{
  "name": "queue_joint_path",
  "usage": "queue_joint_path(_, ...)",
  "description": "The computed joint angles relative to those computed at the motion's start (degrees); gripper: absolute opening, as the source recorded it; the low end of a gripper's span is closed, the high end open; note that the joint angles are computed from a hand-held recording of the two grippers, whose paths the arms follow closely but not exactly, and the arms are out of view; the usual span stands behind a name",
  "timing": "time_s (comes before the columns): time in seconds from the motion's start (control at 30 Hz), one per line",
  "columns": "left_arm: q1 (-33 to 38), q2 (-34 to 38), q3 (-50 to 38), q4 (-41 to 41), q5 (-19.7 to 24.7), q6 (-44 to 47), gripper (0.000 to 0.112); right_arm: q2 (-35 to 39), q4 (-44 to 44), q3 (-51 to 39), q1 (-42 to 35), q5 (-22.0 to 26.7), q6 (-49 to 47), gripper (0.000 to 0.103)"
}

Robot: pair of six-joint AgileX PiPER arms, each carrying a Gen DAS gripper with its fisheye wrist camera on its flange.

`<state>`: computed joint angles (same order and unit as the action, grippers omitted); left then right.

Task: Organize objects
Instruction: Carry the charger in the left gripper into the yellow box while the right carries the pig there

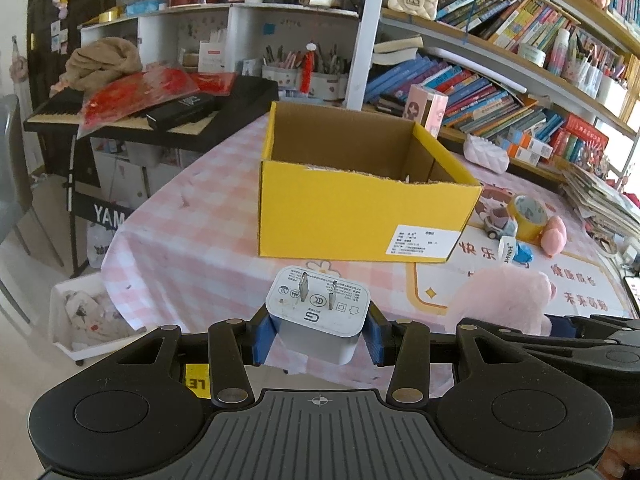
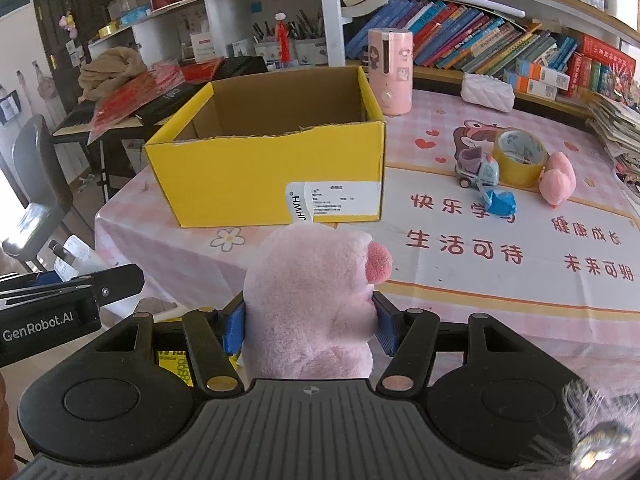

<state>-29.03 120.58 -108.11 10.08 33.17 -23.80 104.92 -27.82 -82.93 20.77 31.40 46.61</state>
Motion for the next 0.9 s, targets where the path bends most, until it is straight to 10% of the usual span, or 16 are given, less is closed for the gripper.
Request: queue_joint_path(0.9, 0.5, 7.7, -15.9, 0.3, 5.1, 1.5, 0.043, 5.6, 9.0, -10.1, -3.5, 0.4, -11.4, 0.059)
